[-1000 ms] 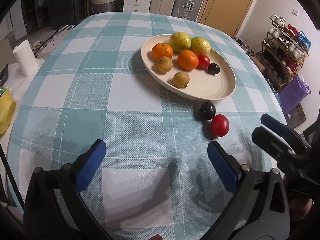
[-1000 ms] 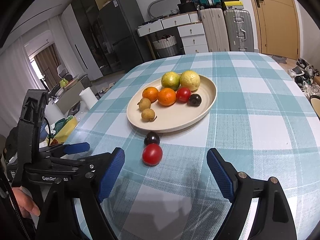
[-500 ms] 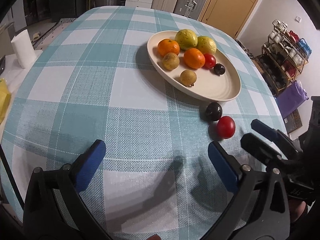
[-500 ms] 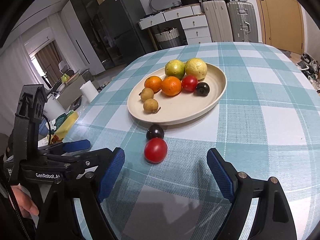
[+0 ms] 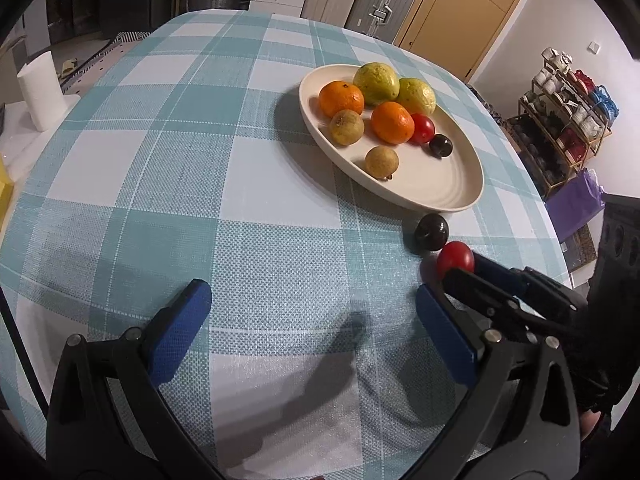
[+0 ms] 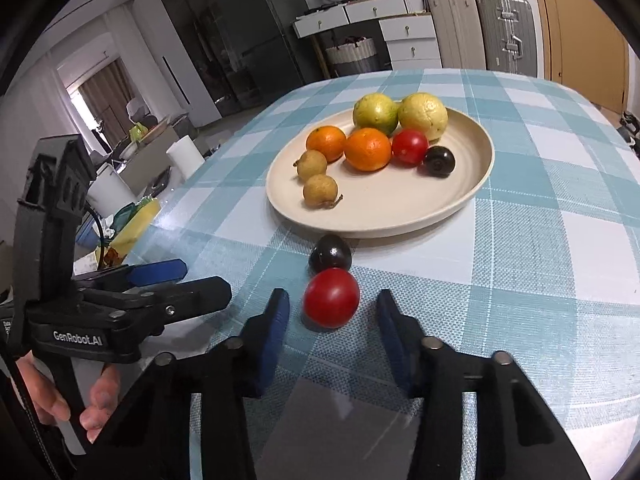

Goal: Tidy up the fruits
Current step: 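Grasp the red tomato with the right gripper while the left gripper approaches the dark plum, then grasp the dark plum with the left gripper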

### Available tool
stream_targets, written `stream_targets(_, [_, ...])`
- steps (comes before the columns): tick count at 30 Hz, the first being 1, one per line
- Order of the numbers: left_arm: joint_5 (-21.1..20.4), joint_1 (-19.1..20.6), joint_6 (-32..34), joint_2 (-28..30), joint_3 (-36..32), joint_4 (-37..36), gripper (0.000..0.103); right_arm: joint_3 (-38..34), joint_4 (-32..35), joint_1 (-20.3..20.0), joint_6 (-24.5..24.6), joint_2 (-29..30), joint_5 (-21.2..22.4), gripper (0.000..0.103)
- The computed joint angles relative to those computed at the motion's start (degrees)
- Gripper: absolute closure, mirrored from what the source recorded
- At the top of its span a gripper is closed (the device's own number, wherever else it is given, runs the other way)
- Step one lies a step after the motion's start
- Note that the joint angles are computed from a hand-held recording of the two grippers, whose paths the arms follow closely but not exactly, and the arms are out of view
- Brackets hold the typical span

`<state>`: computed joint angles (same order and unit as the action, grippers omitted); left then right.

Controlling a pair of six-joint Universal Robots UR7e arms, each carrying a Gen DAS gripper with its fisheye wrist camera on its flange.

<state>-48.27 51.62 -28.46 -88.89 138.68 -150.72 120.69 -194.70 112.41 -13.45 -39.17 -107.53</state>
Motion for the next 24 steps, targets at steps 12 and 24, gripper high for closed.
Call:
stream_targets(12, [-0.36,-0.88,0.97,-0.28,0.25,-1.23,0.001,2.05,-1.38,-1.9,0.82,-2.15,4.05,0.075])
stream_targets(24, [-2.72,-2.22,4.05,5.56,-2.42,-3.57,0.001,5.48,-5.36,-4.0,0.58,-5.32,5.92,0.075])
